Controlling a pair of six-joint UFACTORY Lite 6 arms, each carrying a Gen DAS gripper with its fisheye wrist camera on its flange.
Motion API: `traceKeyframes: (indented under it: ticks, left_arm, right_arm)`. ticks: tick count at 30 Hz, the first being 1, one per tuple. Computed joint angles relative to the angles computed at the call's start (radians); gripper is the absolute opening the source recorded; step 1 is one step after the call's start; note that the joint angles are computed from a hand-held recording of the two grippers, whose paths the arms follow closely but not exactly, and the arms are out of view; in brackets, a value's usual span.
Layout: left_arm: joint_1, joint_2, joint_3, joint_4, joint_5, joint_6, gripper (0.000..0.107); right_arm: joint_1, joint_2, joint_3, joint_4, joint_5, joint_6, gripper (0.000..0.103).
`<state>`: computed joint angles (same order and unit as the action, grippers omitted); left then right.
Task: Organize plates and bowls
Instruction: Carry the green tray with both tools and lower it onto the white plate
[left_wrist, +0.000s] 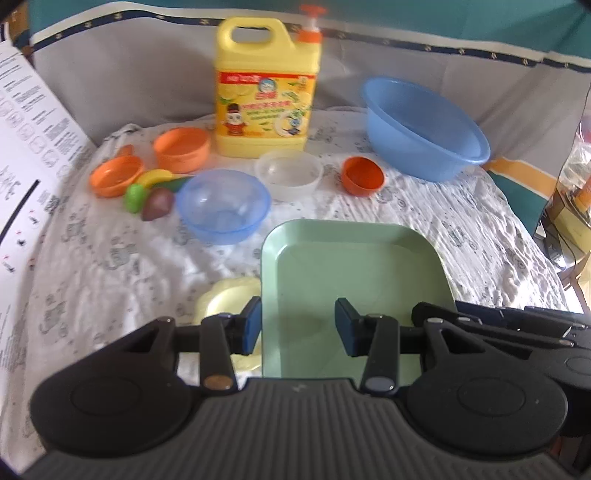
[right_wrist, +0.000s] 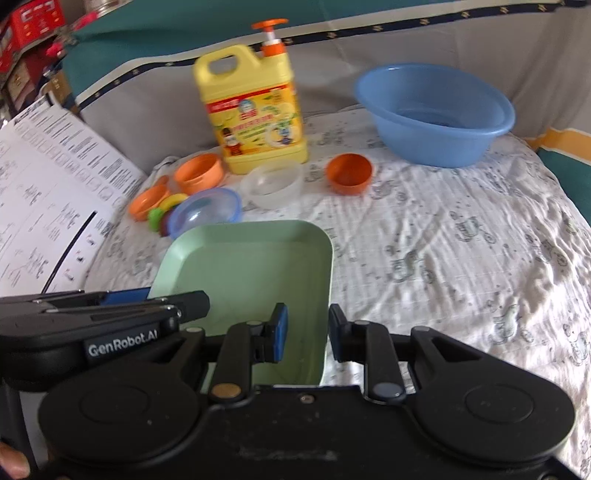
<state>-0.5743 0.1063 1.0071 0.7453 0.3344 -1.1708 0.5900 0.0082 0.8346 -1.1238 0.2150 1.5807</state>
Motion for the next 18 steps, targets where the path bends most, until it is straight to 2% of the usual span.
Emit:
traceKeyframes:
  ticks: [8,18]
  left_arm:
    - [0.070,-0.227,-0.208,-0.034,-0.006,0.047,0.042]
    - [0.232,-0.569,-0.475,-0.293,0.012,0.377,0.042]
  right_arm:
    - [0.146,0.040,0.087,0.226,0.083,-0.173,0.024]
    - [0.307,0.165,0.217,0.419,0.115,-0.305,0.024]
